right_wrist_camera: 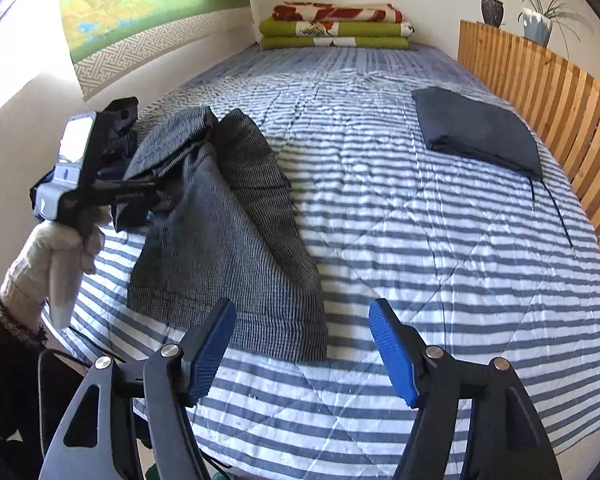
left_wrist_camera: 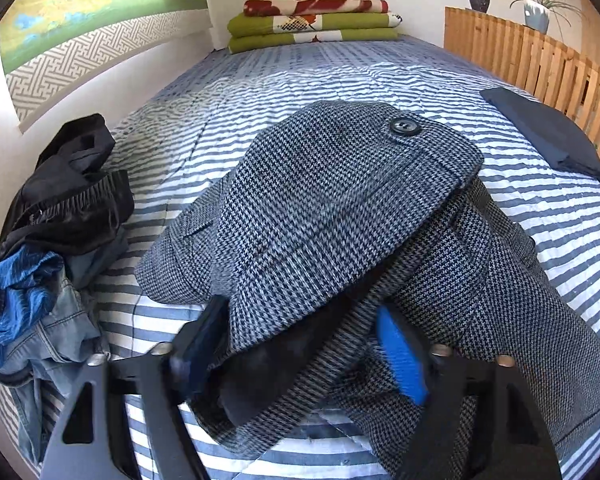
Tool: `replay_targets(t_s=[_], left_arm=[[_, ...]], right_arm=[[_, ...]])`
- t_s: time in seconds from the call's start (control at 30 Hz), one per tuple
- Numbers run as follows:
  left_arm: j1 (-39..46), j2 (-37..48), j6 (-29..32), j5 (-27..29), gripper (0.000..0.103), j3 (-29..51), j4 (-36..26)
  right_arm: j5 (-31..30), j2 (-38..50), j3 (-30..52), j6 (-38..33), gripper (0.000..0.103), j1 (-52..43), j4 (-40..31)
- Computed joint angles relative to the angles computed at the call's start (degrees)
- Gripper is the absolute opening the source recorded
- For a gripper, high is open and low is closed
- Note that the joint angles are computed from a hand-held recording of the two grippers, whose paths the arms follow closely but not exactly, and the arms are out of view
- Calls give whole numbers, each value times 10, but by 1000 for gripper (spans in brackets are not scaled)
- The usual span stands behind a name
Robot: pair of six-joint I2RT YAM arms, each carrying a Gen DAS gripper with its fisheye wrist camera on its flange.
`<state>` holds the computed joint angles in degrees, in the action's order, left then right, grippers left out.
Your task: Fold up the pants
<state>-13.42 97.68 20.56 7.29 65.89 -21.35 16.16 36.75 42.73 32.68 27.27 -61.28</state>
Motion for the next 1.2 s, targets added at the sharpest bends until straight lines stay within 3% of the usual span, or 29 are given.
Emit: replay_targets(t_s=[0.03,0.07,0.1,0.23,0.37,0.6,0.67,0.77,0.87,1.07,1.13,1.2], left_arm=[[-1,5,-7,-3,48,5,-2],[2,6,-13,-7,28,7,-3],[10,4,-19,-3,21,12,-9],[94,-1,-24,104,16,63,-77],[190,16,-18,166,16,112,-135],[344,29,104,248,16,138,-243],[370,29,142,243,22,123,-255],[413,2,180,243,50,79,-254],[433,-33,206,259,55,69,-268],[382,-60,141,299,81,113,-258],[335,-58,111,275,83,126,-241],[280,-31,113,247,92,149,-251]], right_arm=[[-5,10,5,-18,66,-14,13],[-8,22,6,-36,66,-29,31],[-13,35,4,-54,66,-47,50],[-95,97,-15,-92,66,-132,132],[-108,171,-25,-98,66,-148,199],[-111,311,36,-116,66,-165,289],[-97,374,70,-133,66,-163,315],[-81,480,126,-155,66,-171,357],[-95,588,200,-165,66,-186,375],[-160,733,338,-152,66,-206,345],[-175,756,356,-148,66,-211,343],[-197,763,354,-143,63,-218,349]])
